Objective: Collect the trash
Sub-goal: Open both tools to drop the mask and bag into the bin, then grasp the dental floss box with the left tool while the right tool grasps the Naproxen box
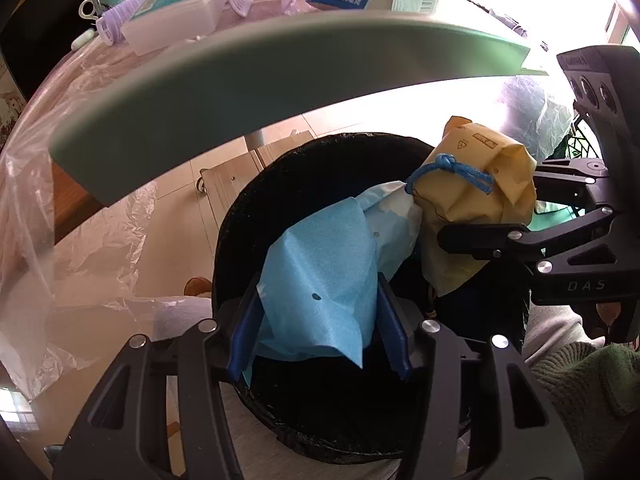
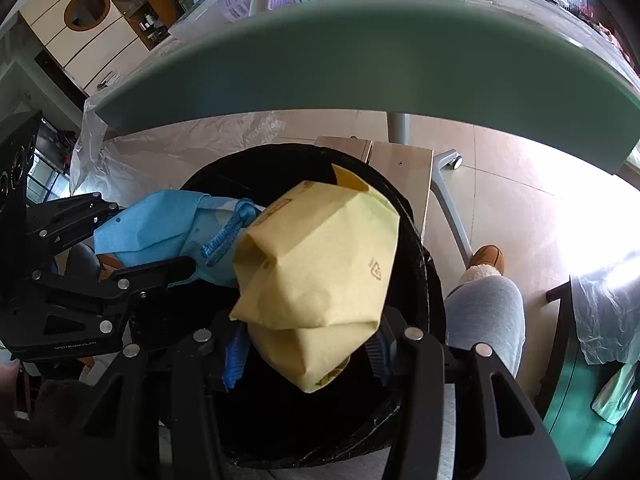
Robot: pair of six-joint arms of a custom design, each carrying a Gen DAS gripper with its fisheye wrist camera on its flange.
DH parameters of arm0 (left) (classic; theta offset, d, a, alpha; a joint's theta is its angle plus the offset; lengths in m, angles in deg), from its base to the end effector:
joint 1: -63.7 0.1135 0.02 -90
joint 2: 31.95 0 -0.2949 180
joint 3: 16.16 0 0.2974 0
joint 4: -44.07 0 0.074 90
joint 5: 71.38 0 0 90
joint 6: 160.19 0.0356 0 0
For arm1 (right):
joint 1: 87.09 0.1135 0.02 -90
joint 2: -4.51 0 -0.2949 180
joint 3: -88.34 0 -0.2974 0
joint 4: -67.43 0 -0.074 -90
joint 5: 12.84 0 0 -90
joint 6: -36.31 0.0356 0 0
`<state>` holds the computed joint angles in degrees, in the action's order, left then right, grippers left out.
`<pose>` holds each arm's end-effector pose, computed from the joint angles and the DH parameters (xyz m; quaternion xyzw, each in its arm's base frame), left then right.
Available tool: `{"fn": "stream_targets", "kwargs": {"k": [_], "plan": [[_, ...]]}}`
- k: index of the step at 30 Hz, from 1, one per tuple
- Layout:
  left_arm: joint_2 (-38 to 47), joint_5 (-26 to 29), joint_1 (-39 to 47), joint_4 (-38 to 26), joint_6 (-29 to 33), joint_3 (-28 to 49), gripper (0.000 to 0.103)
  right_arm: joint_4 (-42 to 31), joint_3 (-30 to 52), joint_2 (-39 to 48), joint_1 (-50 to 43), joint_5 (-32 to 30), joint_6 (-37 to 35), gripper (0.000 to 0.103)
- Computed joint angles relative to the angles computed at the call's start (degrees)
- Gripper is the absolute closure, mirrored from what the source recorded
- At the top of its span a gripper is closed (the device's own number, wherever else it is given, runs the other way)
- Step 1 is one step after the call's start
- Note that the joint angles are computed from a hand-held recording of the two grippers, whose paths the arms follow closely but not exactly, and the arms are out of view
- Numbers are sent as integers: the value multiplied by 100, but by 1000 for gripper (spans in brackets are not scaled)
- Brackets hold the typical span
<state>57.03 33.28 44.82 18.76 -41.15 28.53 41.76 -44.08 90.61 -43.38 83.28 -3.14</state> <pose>0.2482 -0.0944 0.0990 0.4171 0.8829 -0.1095 0.1861 0.2052 0.1909 0.1240 0.0700 0.9709 0.1280 0.1899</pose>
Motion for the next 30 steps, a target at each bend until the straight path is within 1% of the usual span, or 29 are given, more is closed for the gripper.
{"fn": "stream_targets", "kwargs": {"k": [2, 3, 4, 5, 6, 7, 9, 12, 14, 16, 17, 18, 19, 20, 21, 22, 23, 24, 25, 26, 27, 28, 30], "plan": [[13, 64, 25, 13, 72, -13, 49, 9, -4, 4, -6, -11, -19, 55], [-16, 113, 47, 47, 125, -36, 46, -19, -1, -21, 17, 17, -12, 52], [-89, 166, 53, 109, 143, -74, 35, -48, 6, -36, 40, 106, 31, 45], [-165, 199, 80, 166, 132, -121, 28, -25, -37, -99, 63, 171, 105, 39], [-254, 280, 126, 200, 112, -159, 19, 11, -104, -219, 77, 240, 196, 29], [-314, 345, 160, 176, 103, -166, 18, -9, -130, -309, 103, 292, 258, 27], [-452, 454, 255, 103, 58, -164, 18, -149, -160, -531, 147, 430, 282, 27], [-872, 820, 605, -228, 145, -119, 18, -633, -63, -932, 328, 874, 261, 27], [-1303, 1377, 1021, -683, 326, 34, 18, -1198, 109, -1343, 546, 1419, 239, 24], [-1807, 1937, 1459, -1017, 404, 241, 17, -1711, 349, -1716, 784, 2120, 180, 13], [-2064, 2187, 1681, -1044, 308, 349, 15, -1981, 505, -1918, 966, 2696, 145, 9], [-2296, 2382, 1822, -924, 40, 464, 3, -2185, 651, -2119, 1175, 3390, 92, 4], [-2582, 2777, 2106, -497, -399, 460, 1, -2214, 732, -2301, 1347, 4020, -32, 4], [-2753, 3137, 2340, 56, -885, 387, 1, -2122, 757, -2432, 1477, 4494, -171, 4], [-2849, 3370, 2478, 754, -1517, 281, 1, -1865, 745, -2545, 1551, 4927, -399, 4], [-2854, 3318, 2497, 1323, -2156, 256, 1, -1552, 707, -2618, 1509, 5132, -655, 4], [-2729, 3087, 2427, 1315, -2381, 418, 1, -1293, 694, -2635, 1369, 5105, -831, 4], [-2498, 2971, 2350, 1070, -2346, 670, 1, -1263, 750, -2568, 1163, 4863, -803, 4], [-2148, 3021, 2256, 656, -2134, 1029, 1, -1350, 783, -2533, 942, 4532, -702, 4], [-1885, 3112, 2190, 339, -1942, 1279, 1, -1360, 851, -2416, 633, 4042, -673, 4], [-1653, 3104, 2085, 285, -1959, 1431, 1, -1160, 841, -2330, 361, 3666, -824, 4], [-1709, 3049, 2023, 273, -1976, 1330, 1, -981, 832, -2186, 116, 3341, -948, 4], [-1420, 2804, 1777, 219, -1819, 1473, 1, -824, 838, -1942, -68, 3176, -1040, 4]]}}
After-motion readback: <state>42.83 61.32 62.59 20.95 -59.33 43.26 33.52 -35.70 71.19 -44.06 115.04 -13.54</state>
